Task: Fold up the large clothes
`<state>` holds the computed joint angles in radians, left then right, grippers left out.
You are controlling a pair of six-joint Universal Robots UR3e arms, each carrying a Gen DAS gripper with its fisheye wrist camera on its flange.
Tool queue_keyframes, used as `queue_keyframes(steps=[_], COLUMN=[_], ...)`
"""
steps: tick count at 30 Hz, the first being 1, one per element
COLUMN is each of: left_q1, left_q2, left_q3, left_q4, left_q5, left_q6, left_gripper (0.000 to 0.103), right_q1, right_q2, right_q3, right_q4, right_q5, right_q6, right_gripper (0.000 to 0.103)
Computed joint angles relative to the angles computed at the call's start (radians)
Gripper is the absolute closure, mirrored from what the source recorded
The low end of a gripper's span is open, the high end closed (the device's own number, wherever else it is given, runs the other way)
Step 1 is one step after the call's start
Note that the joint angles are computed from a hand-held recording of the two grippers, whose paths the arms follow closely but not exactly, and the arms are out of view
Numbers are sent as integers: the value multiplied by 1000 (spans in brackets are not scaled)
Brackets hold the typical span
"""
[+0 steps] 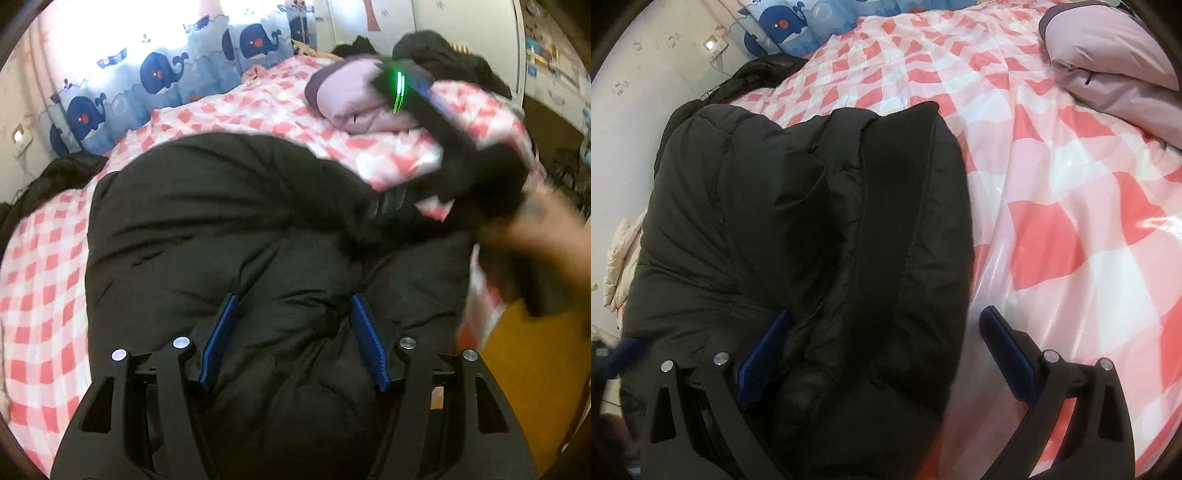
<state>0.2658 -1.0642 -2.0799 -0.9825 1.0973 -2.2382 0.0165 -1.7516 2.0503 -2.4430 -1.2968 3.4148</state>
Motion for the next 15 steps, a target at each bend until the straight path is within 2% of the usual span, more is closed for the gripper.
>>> queue_keyframes(steps=[4, 7, 9, 12, 15], left_q1=[4, 1, -5, 5, -6], left_q2=[8, 9, 13, 15, 0], left_q3=[-35, -49, -57, -53, -40], left_q4=[27, 44, 54, 22, -10], left_q5=[0, 3, 12, -3, -5], left_q6=[11, 7, 9, 32, 45], left_gripper=[40, 40, 39, 39, 39], right_q1=[30, 57, 80, 115, 31], right_q2=[-63, -79, -43, 100, 172], right_q3=[-120, -189, -227, -282, -156], right_q4=[121, 96, 60, 63, -52], right_q5=[-114, -155, -174, -227, -97], right_q6=[3, 30, 44, 56, 64], right_gripper=[7, 7, 7, 7, 7])
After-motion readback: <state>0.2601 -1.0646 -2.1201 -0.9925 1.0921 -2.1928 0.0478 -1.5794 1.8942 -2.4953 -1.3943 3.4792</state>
